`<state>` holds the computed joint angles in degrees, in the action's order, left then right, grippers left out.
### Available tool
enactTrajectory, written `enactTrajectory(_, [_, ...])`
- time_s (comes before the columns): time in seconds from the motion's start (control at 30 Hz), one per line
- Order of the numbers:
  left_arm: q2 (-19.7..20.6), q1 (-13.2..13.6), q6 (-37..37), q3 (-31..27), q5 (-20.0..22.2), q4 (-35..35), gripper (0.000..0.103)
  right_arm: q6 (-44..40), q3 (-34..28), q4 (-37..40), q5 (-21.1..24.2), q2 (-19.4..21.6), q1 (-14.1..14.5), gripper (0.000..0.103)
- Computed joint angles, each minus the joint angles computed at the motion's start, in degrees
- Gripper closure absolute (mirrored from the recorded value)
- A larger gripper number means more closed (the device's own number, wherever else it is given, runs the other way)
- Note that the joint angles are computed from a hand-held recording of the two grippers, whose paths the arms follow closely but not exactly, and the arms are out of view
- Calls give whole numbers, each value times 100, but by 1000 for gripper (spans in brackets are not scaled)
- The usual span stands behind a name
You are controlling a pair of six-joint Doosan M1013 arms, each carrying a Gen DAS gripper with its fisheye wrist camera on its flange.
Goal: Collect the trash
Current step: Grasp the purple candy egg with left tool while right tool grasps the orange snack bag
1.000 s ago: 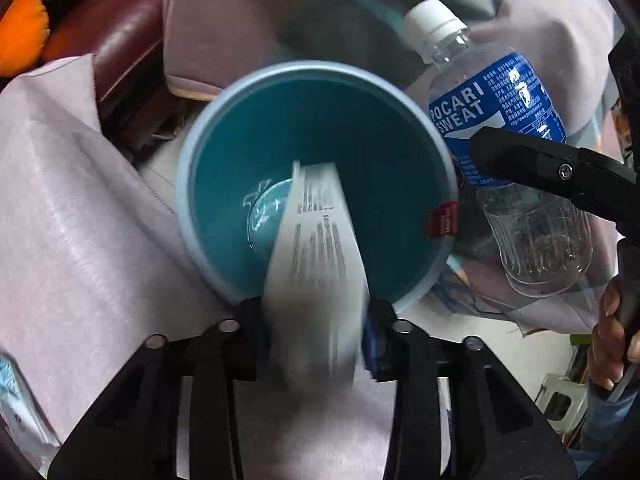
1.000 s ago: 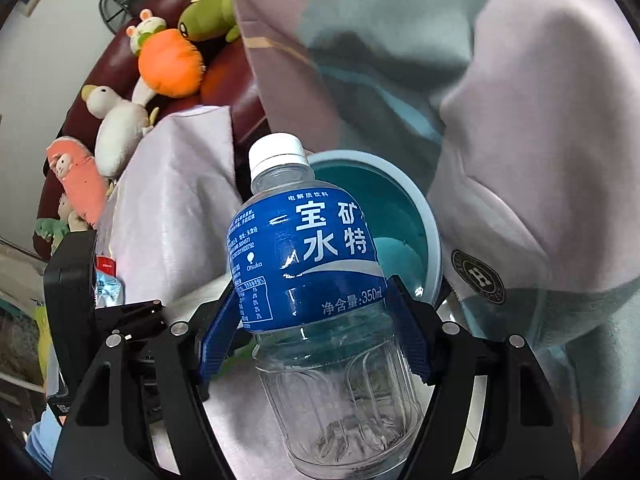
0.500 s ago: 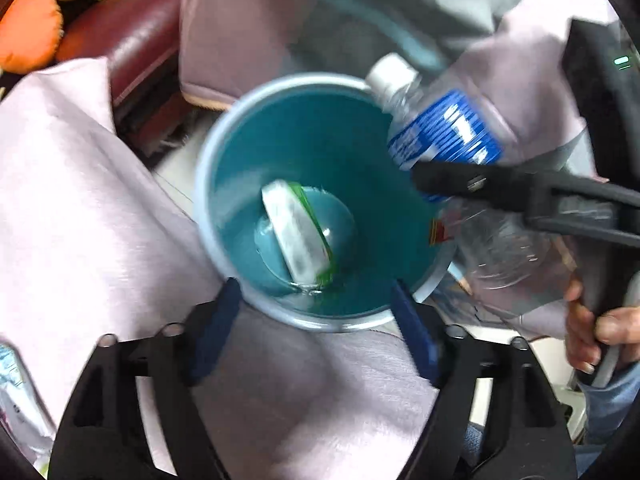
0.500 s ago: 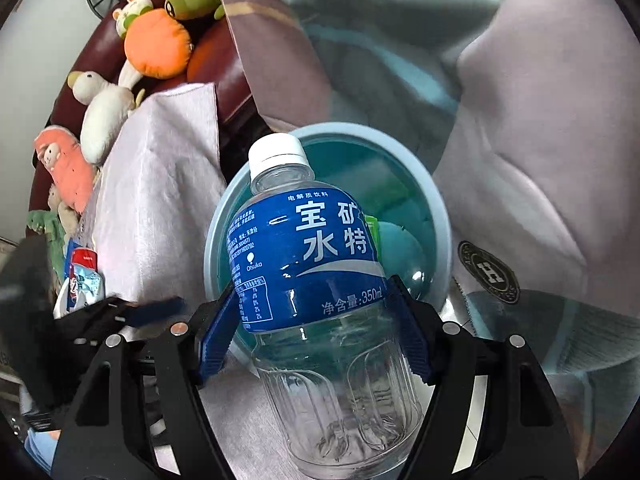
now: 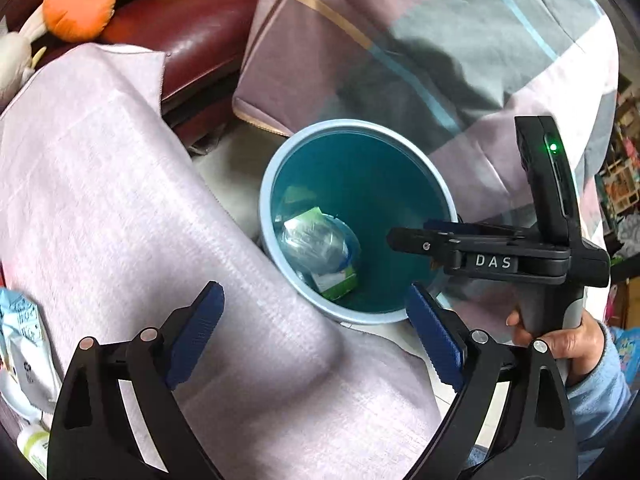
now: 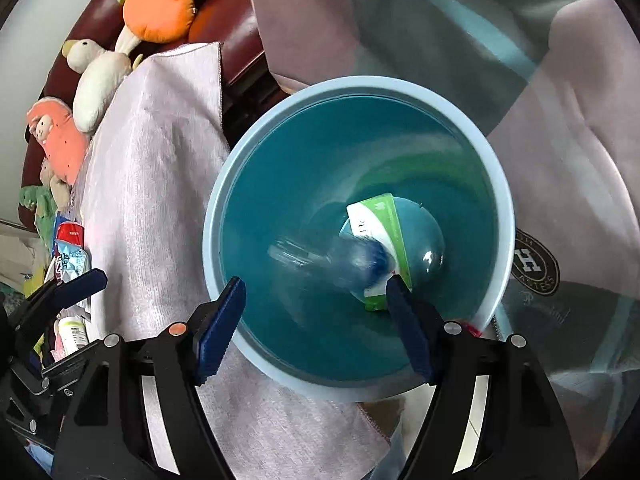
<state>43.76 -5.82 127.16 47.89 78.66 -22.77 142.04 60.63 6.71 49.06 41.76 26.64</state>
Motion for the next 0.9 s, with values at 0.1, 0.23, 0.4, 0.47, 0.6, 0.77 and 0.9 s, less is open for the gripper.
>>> enactTrajectory(0.1, [-42, 50, -11, 40, -41, -61, 11, 107, -85, -194, 112, -12, 51, 33])
enactTrajectory(0.23, [-157, 170, -12, 149, -134, -169, 11, 210, -238, -476, 280, -34, 162, 30])
enactTrajectory(0.4, [-347, 430, 16, 338, -321, -252, 11, 178, -468, -605, 423, -6, 283, 26])
enactTrajectory(0.47, [-421, 573, 20, 392, -394, -280, 11, 113, -608, -610, 492, 29, 346, 25])
enactTrajectory(0.6, [-529, 858, 29, 487, -511, -313, 10, -110, -989, -559, 708, 164, 502, 24])
enactTrajectory(0.77, [-782, 1161, 45, 854, -779, -241, 10, -393, -1551, -451, 1105, 384, 709, 21])
enactTrajectory(0.9, [-938, 1383, 37, 1143, -898, -210, 10, -801, -2135, -251, 1540, 646, 883, 21])
